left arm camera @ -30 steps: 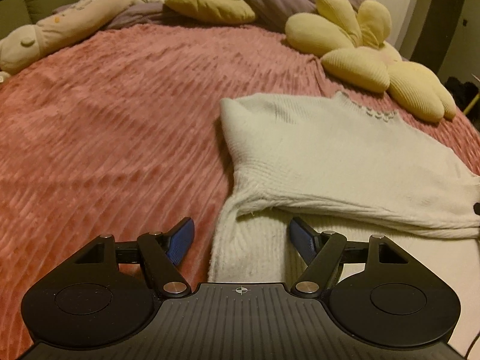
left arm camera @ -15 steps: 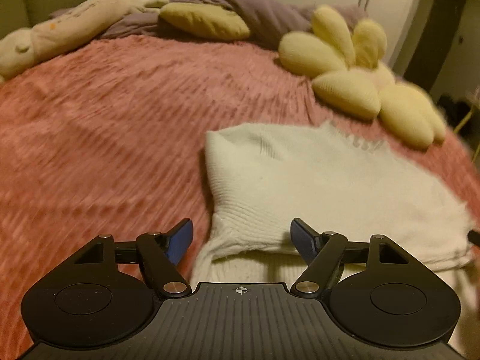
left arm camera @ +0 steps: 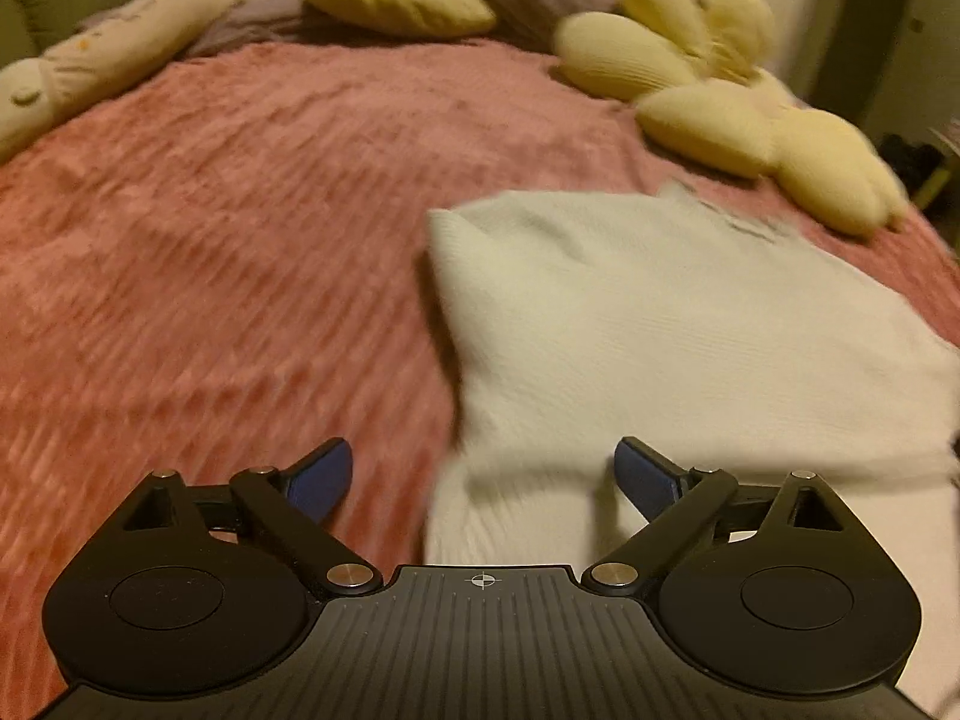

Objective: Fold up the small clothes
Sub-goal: 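Move both tools down to the ruffled hem of the sweater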

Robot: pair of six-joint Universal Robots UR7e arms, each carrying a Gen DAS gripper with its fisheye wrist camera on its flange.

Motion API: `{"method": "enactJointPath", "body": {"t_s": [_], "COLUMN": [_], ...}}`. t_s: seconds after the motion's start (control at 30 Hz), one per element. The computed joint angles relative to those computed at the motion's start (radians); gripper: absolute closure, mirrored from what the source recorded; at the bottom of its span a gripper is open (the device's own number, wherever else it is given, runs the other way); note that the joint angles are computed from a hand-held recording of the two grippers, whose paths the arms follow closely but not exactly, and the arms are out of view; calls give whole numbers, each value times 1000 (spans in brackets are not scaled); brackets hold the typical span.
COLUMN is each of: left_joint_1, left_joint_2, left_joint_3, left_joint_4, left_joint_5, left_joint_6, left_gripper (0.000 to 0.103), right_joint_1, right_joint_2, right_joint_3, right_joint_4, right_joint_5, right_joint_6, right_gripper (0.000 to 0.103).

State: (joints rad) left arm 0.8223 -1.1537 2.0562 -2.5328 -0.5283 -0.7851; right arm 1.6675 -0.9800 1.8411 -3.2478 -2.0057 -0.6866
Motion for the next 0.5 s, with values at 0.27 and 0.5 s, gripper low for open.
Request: {"method": "enactJointPath", "body": {"t_s": [0.27, 0.5], "left_joint_1": [-223, -398], "left_joint_2": [-244, -361], "left_joint_3": [252, 358], "left_joint_4": [276, 406], "left_joint_5": [-208, -324], "left_joint_6": [-272, -484], "left_gripper": [3, 3], "right_joint_1": [-20, -88], "right_joint_2": [-394, -769], "right_joint_3": [343, 548], "right_joint_4": [204, 487], "right_joint_5": [52, 100], "right_joint_6": [77, 135], "right_gripper": [47, 41]}}
